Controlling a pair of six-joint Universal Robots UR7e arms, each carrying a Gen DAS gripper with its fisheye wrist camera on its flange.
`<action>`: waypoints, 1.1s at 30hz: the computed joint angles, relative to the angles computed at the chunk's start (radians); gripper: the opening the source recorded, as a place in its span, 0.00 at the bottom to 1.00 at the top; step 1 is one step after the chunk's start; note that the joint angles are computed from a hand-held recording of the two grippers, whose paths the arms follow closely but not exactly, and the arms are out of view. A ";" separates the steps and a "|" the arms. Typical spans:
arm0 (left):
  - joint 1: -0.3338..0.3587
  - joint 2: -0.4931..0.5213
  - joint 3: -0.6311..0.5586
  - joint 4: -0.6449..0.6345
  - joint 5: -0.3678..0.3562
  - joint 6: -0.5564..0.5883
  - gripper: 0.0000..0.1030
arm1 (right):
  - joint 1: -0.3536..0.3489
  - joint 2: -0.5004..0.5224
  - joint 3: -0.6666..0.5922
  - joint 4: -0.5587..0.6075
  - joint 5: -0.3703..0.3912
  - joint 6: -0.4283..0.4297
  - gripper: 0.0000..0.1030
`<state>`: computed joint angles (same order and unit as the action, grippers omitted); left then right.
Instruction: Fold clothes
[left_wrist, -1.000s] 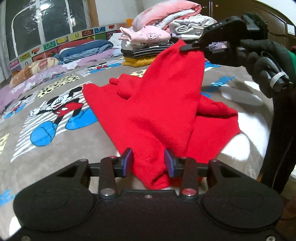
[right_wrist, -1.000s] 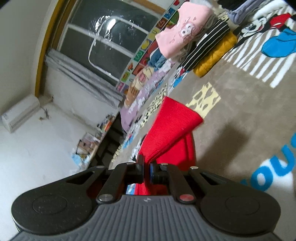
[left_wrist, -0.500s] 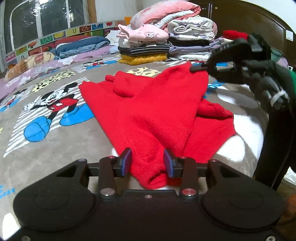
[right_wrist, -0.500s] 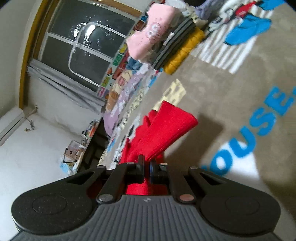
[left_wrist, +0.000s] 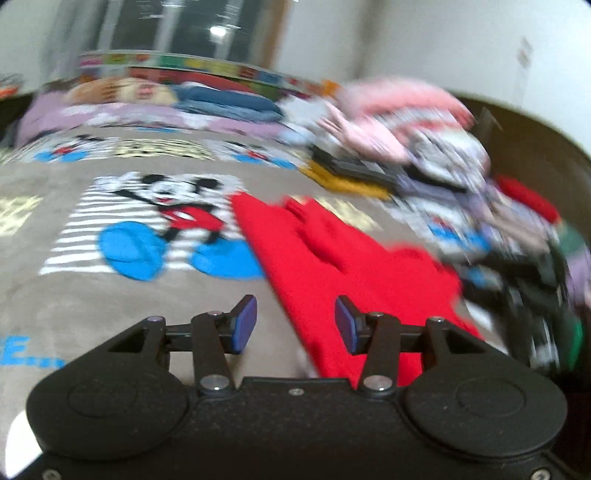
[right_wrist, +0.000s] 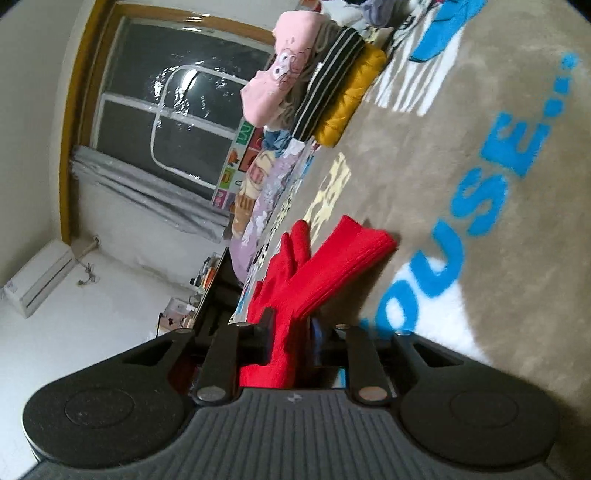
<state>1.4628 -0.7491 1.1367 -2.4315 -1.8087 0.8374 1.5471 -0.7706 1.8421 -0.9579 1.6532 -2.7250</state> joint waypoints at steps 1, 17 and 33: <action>0.000 0.013 -0.016 -0.014 -0.007 -0.030 0.44 | -0.002 -0.001 0.002 -0.002 -0.005 -0.002 0.22; -0.038 0.008 0.033 0.059 0.056 0.175 0.36 | 0.034 0.001 -0.064 0.114 0.097 -0.060 0.06; -0.043 -0.049 0.135 0.140 0.133 0.426 0.36 | 0.088 -0.023 -0.199 0.343 0.221 -0.193 0.06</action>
